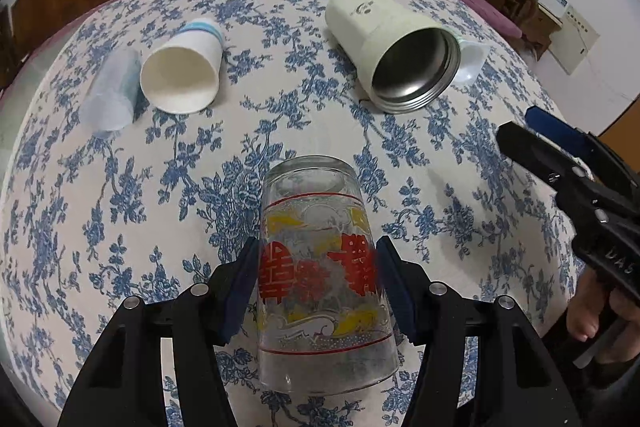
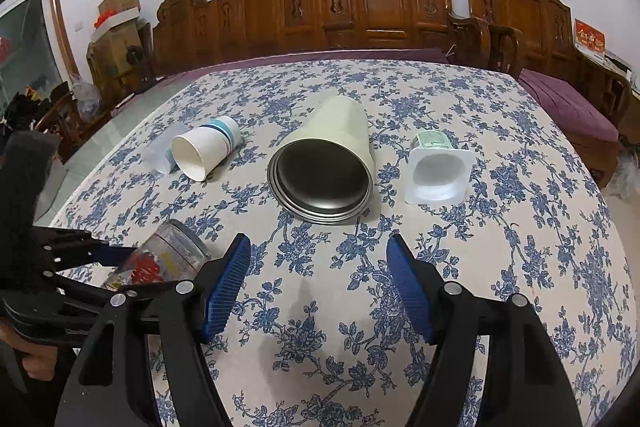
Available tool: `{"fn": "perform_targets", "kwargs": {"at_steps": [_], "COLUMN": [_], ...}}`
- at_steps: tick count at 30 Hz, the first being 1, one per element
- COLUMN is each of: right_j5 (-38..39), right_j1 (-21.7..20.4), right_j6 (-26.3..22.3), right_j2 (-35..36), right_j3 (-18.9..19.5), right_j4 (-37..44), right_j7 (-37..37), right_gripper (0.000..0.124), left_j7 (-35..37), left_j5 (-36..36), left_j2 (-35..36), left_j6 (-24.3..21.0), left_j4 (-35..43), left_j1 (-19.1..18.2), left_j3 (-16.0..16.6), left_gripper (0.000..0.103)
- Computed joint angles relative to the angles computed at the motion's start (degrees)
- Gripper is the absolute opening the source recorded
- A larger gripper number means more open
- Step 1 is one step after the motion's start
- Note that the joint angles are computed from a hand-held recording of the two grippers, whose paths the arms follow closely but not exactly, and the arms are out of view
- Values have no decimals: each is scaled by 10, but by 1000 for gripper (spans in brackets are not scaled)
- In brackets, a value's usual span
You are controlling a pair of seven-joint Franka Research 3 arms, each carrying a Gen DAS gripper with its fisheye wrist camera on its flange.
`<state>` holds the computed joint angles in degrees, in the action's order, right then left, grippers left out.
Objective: Flip cup upside down
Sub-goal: 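Carry the glass cup with the left tool while the right tool approaches it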
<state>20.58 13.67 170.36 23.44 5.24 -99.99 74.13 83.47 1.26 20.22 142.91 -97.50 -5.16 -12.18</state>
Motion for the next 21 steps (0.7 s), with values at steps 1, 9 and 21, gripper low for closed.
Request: {"fn": "perform_targets", "kwargs": {"at_steps": [1, 9, 21], "right_j5": [-1, -14, -27], "right_j1": [1, 10, 40], "right_j6": [1, 0, -16], "right_j2": [0, -2, -20], "right_j3": [0, -4, -5], "right_j4": [-1, -3, 7], "right_j7": [-1, 0, 4], "right_gripper": [73, 73, 73], "left_j7": [1, -42, -142], "left_j5": [-1, 33, 119], "left_j2": [1, -51, -187], "left_j6": [0, 85, 241], "left_j4": [-1, -76, -241], "left_j1": [1, 1, 27], "left_j3": [0, 19, 54], "left_gripper": [57, 63, 95]}}
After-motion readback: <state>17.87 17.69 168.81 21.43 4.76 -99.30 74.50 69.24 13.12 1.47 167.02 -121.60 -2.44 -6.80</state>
